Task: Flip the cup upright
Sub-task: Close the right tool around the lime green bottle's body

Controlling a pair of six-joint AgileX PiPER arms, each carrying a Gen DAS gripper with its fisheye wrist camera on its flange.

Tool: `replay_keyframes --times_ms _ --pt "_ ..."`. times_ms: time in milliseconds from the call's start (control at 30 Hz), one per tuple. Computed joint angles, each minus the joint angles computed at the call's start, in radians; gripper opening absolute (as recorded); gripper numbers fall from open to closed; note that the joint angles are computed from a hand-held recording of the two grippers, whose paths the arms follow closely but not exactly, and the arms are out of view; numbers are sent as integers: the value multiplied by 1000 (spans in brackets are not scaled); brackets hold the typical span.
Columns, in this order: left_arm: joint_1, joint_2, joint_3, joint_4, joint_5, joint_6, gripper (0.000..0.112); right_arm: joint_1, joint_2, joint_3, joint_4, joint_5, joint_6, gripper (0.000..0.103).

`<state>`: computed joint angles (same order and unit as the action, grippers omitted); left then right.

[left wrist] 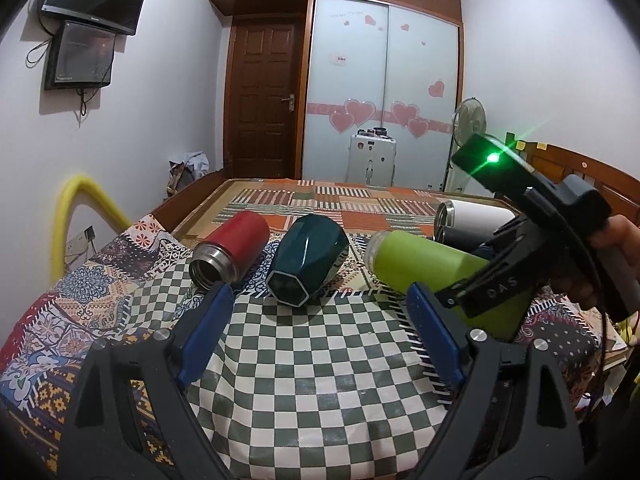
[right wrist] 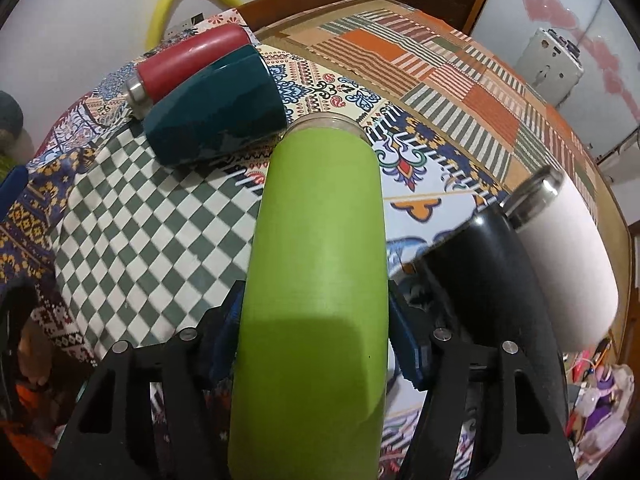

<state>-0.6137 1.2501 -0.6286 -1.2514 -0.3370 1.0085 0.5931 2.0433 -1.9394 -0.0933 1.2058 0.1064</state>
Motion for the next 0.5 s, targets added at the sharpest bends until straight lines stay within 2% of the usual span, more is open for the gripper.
replay_keyframes --times_ms 367,500 --pt "-145 -95 13 -275 -101 267 89 51 -185 217 -21 -80 44 62" --pt "-189 -139 34 -345 -137 314 89 75 -215 277 -15 -120 55 62"
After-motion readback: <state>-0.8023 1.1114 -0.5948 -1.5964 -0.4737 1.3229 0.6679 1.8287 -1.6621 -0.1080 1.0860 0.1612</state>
